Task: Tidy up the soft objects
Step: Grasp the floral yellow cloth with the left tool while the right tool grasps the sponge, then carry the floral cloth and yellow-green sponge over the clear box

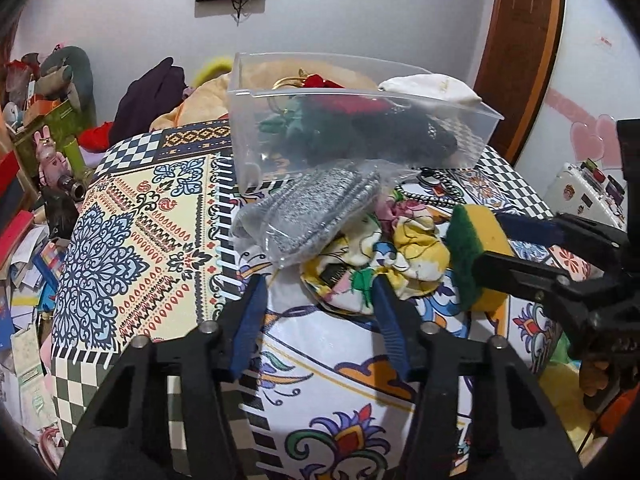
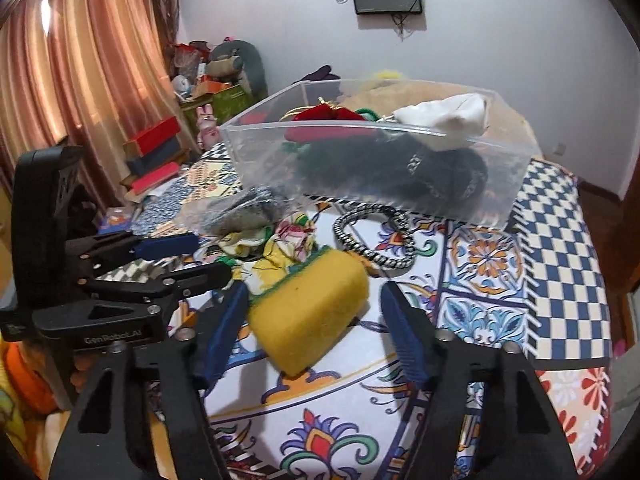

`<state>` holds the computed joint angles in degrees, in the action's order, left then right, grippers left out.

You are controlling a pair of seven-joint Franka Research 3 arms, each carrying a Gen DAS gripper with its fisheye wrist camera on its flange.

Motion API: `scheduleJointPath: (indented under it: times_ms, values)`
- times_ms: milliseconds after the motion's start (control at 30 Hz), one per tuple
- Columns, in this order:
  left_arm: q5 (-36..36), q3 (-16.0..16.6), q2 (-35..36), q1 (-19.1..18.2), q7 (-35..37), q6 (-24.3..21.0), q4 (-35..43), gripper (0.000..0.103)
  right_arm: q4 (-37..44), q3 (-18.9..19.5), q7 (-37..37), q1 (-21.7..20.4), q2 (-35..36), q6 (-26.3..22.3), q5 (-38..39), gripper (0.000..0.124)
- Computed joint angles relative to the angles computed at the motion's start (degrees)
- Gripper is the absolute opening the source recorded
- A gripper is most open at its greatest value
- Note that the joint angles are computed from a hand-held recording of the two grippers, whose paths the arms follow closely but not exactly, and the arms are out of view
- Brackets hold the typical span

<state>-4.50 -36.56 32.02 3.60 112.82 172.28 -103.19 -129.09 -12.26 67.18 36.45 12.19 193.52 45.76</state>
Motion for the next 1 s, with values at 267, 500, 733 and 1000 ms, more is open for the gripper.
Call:
scheduleJointPath:
  times_ms: [267,500,733,1000]
  values:
    - [-3.4,-5.5,0.9,4.6,3.9,-2.5,0.0,0.017,-2.2,7.3,4.6,-7.3,-1.4,1.3,-5.5,0.038]
    - [-7.0,-9.1,0.7,6.9,9.1,-2.2,-1.3,0.006,-3.5,7.7,-0.3,-6.3,-3.2,5.2,0.7,0.034]
    - [-9.0,-17.3,-0.1,13.6,14.1,1.0,-4.6,0.005,-3.1,11.2,-5.3,-9.2,-4.6,8.5,6.2,0.034]
    - [-4.8,-23.6,1.0,18.1,13.0,5.7,-4.2,0.005,-0.8,14.2,-13.0,-11.5,-5.2,12.2,13.2,0.034]
